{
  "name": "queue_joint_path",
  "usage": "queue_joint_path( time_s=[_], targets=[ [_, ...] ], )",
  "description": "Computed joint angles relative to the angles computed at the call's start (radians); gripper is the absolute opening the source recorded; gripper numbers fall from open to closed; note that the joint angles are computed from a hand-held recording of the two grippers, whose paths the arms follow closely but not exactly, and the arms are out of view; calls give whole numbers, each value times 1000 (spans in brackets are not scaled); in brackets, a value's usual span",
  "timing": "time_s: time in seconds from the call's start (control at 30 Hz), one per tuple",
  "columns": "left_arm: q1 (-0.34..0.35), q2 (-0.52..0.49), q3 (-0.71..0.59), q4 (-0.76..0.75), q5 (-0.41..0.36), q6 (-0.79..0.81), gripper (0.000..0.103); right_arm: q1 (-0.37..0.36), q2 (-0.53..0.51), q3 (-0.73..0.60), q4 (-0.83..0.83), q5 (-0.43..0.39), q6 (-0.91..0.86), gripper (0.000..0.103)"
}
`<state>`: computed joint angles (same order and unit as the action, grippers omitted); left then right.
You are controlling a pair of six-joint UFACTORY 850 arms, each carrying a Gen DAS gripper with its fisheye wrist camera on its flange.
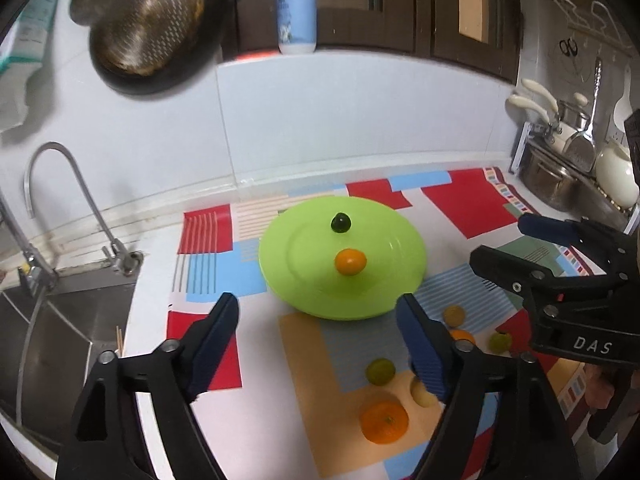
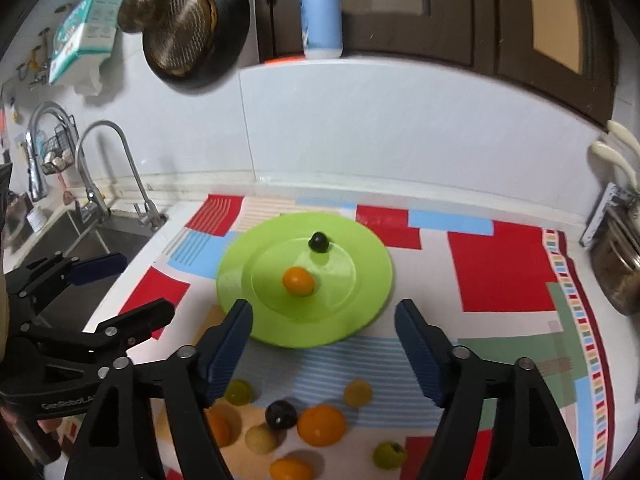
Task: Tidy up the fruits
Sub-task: 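Withdraw both open tools from the plate toward the remaining fruit, then grasp the big orange with the left tool while the right tool grasps a small orange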
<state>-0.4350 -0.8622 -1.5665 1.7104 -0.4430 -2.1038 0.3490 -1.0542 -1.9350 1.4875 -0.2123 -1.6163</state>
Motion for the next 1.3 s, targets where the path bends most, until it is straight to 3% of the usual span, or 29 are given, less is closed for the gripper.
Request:
queue_joint_path(
  time_s=[0.17, 0.47, 0.87, 1.3],
  targets=[
    [-45, 41, 67, 64, -86, -90, 90, -16, 79, 140, 369, -43, -375, 83],
    [-90, 82, 149, 116, -144, -180, 90, -28, 175, 323, 715, -113, -742, 83],
    [-126, 85, 199, 205, -188, -233, 90, -36, 230, 441, 858, -160, -931, 83],
    [-116, 37, 190, 310, -124, -202, 81, -25, 217, 467, 881, -143, -1065, 83]
  ],
)
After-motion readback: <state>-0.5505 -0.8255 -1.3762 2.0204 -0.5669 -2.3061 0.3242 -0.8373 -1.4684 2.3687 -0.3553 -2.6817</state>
